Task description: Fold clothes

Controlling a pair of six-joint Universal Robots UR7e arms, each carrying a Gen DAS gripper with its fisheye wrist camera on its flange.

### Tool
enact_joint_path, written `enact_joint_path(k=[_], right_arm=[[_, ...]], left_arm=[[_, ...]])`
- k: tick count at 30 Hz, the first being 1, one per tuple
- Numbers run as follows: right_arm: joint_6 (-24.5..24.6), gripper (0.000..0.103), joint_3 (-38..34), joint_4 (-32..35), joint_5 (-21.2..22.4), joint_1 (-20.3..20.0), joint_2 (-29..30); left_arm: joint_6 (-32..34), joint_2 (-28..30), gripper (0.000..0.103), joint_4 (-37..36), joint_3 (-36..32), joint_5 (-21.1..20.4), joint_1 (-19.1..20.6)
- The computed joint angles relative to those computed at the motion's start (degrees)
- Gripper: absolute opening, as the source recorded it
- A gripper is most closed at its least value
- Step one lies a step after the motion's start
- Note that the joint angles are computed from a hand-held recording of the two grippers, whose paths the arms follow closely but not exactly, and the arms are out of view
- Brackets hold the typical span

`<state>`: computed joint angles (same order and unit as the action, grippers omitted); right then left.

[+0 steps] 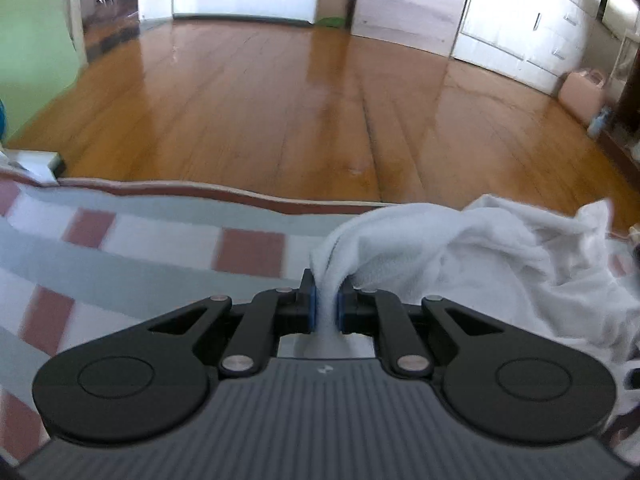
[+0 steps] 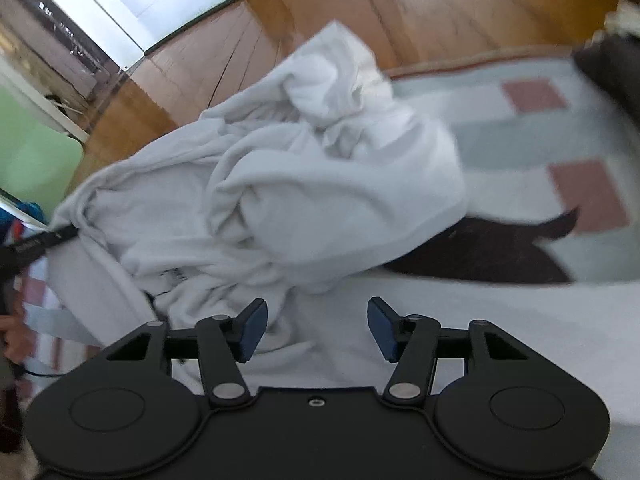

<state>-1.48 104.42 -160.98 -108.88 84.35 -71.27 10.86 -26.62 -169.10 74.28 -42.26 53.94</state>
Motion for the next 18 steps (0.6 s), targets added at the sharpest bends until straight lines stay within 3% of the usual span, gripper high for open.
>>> enact_joint_path(k=[2,3,6,8,11,13,16,18], right_arm=[[2.9,0.061,-0.3,1.0,3.5,-0.5,-0.5],[3.2,0.062,-0.3,0.4,4.8,-0.5,-0.5],[3.3,0.066,-1.5,-0.5,6.5,-0.4,-0.2],[3.1,0.069,-2.2,-0.7,7.0,-0.3,0.0],[3.0,0.069,-2.5,0.9,7.3,-0.6,-0.3],[3.7,0.069,-1.8,1.2,8.3,-1.2,-1.2],[5.6,0.069,-1.2,0.8,8.3,-2.1,-1.8],[5.9,0.069,-1.3,0.9,8.1,-2.5,-2.0]], left_arm=[[7.6,2.9,0.009,-8.4,-2.0,8.7,-0.8],[8.7,3.4,0.009,-11.0,-2.9,10.8,-0.8],[2.7,1.0,0.009,-14.0,-2.2,10.4,0.9],[4.1,1.4,0.009,-16.9,-2.8,13.2,1.1],[1.6,0.8,0.01,-15.8,-2.3,14.0,1.3],[5.7,2.0,0.01,-19.7,-3.2,14.3,1.2],[17.2,6.6,0.01,-32.9,-9.9,16.9,1.4],[18.2,8.1,0.012,-33.4,-13.8,20.0,2.2]])
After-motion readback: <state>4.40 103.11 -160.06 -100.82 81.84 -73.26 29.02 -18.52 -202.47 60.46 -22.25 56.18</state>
